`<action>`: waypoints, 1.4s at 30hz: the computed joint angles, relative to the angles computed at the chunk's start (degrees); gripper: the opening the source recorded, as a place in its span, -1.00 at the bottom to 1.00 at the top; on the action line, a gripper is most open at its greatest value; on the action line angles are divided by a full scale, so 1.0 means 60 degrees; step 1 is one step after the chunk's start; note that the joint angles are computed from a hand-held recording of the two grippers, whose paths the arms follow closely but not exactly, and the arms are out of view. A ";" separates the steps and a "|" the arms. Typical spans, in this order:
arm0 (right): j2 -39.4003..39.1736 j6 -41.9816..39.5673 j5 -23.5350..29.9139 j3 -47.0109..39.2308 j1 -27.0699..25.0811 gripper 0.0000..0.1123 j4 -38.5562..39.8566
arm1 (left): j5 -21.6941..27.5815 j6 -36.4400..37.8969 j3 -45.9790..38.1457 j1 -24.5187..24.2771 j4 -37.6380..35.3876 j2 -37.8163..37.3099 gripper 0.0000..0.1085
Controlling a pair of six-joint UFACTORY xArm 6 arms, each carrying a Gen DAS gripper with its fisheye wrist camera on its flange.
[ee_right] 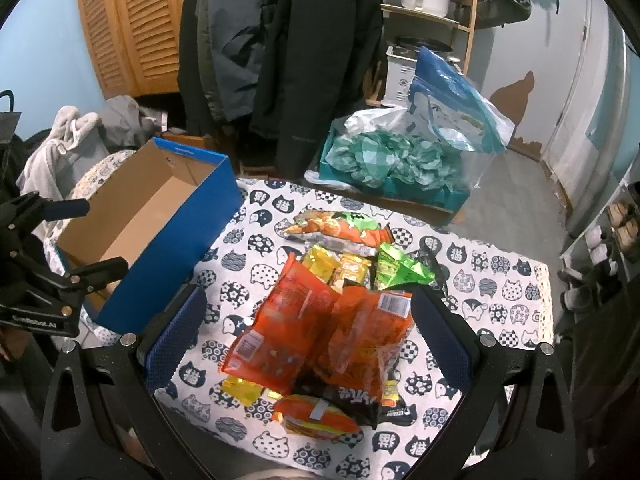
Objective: Organize snacks
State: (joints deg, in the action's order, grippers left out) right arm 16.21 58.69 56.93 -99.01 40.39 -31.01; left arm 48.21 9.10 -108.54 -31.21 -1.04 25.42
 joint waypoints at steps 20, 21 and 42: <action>0.0087 -0.0079 0.0075 -0.0161 -0.0005 0.78 0.0045 | -0.0047 0.0031 0.0089 -0.0008 -0.0041 -0.0051 0.84; 0.0091 -0.0073 0.0076 -0.0170 -0.0004 0.78 0.0033 | -0.0030 0.0034 0.0103 -0.0021 -0.0061 -0.0069 0.84; -0.0319 0.0061 -0.0008 0.0510 -0.0073 0.78 0.0080 | 0.0288 0.0150 -0.0242 -0.0212 -0.0175 0.0265 0.84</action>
State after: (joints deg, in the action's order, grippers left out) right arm 14.29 59.05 56.89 -95.95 39.96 -30.53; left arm 49.94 10.00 -109.99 -32.48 -2.09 27.01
